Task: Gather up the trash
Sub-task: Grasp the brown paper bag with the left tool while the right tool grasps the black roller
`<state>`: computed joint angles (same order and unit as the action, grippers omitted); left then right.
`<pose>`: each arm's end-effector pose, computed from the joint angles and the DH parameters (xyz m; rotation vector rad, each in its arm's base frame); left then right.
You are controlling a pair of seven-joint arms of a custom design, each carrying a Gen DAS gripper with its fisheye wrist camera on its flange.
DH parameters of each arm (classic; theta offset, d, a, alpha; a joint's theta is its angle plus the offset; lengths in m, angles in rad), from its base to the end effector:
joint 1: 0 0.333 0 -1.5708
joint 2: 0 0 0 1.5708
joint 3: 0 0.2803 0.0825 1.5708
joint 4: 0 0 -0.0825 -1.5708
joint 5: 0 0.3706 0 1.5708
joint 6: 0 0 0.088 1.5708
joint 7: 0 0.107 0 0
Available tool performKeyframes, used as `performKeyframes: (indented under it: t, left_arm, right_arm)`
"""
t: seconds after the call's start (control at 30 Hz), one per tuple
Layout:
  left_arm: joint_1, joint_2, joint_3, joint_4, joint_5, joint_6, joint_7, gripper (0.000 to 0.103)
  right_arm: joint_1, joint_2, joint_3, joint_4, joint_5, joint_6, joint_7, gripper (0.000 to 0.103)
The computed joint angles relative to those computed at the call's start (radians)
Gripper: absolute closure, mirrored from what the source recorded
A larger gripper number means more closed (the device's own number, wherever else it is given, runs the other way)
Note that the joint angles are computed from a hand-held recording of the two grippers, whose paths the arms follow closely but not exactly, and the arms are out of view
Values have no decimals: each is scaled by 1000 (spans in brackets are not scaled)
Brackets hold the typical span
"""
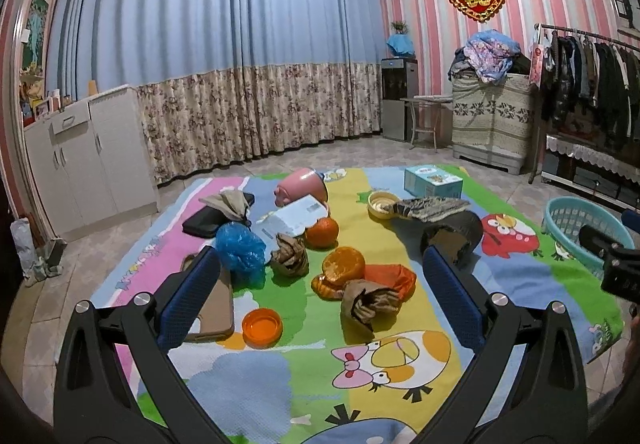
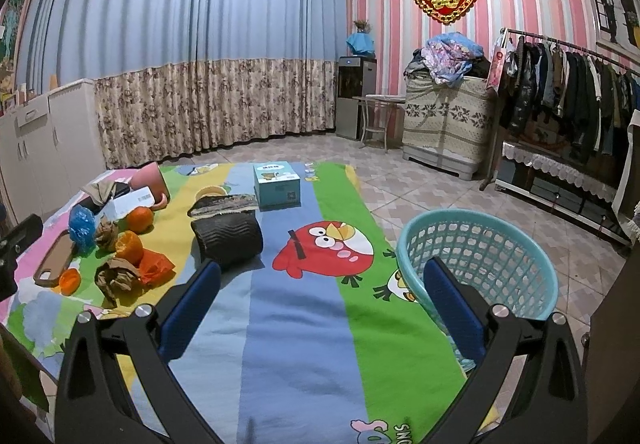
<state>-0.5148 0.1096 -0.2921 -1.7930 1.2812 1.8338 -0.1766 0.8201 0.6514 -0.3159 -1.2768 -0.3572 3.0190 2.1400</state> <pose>0.4671 -0.3670 0.5016 -1.7302 1.0047 -0.5875 0.5961 0.4451 0.4880 -1.7578 1.1103 -0.7286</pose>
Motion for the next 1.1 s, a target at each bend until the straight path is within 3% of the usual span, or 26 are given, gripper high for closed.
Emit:
performKeyframes:
  t: [0.23,0.33,0.5,0.73,0.87,0.97,1.03,1.1]
  left_arm:
    - [14,13,7,-24,-23,40,-12,5]
    - [21,29,15,-15,-34,76,1,5]
    - [22,81,38,40,-63,89,34,5]
    - [34,133,73,99,-125,137,90,5]
    - [54,160,88,125,-200,190,134,6]
    - [61,177,100,138,-239,214,161,18]
    - [80,174,106,127,-273,272,179,24]
    - [91,177,110,122,-299,316,202,40]
  right_arm:
    - [-1,20,-19,20,14,13,21,4]
    - [-29,29,16,35,43,15,-2,4]
    - [-49,51,41,86,66,-64,-28,4]
    - [-29,66,-10,122,-2,-119,56,4]
    - [-83,92,70,181,6,-176,10,4]
    - [-92,107,86,207,-7,-203,-7,4]
    - [-96,113,96,217,-12,-213,-14,4]
    - [-102,118,106,228,-10,-220,-19,4]
